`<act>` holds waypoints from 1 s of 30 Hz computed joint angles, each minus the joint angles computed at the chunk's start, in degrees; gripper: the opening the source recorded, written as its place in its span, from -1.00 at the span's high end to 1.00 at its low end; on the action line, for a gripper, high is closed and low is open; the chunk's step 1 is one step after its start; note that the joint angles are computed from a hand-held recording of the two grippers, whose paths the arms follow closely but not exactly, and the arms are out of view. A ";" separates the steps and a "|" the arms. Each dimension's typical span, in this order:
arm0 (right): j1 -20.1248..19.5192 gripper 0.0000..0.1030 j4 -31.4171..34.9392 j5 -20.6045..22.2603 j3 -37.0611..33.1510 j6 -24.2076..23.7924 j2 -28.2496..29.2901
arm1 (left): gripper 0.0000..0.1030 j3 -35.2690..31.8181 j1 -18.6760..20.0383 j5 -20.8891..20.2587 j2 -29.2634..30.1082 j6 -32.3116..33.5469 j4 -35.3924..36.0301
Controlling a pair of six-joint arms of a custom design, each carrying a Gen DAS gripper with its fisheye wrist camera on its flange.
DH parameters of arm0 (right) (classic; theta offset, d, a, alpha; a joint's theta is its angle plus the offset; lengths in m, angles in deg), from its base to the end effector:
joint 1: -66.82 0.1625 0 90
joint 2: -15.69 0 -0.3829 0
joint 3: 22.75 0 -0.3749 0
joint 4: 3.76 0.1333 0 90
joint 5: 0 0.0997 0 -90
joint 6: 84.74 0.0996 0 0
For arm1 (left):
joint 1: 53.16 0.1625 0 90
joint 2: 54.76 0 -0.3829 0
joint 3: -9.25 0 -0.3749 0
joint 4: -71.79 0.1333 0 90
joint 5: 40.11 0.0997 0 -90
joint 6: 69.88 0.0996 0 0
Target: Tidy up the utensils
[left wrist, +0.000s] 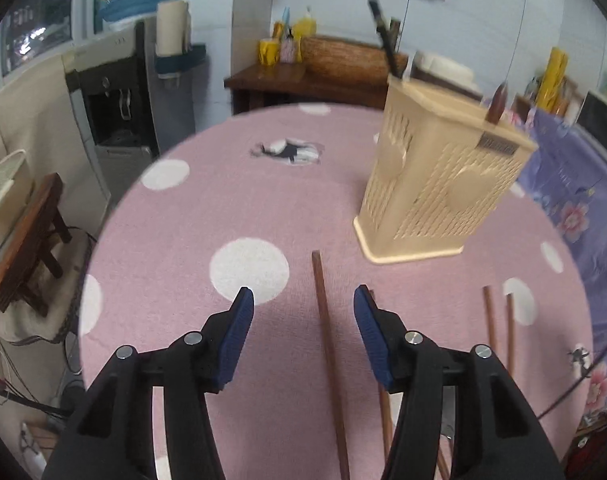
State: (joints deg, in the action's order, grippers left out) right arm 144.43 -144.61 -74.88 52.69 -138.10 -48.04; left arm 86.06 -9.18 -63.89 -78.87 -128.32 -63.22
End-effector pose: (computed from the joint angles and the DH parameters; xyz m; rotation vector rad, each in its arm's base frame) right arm 0.0108 -0.6931 0.4181 1.1037 -2.5769 1.0378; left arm -0.3263 -0.6268 -0.0325 -0.1380 2.1335 -1.0131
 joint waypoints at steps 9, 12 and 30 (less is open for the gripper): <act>0.22 0.85 -1.10 0.09 1.15 -0.25 -0.51 | 0.20 -11.35 4.84 -0.92 5.20 -2.74 15.01; 0.21 0.85 -1.54 0.18 1.65 -0.70 -0.76 | 0.41 -12.49 4.98 -0.22 5.65 -2.86 15.66; -0.27 0.85 -1.63 1.09 0.98 0.61 -0.36 | 0.84 -11.87 3.30 0.95 7.64 4.13 2.80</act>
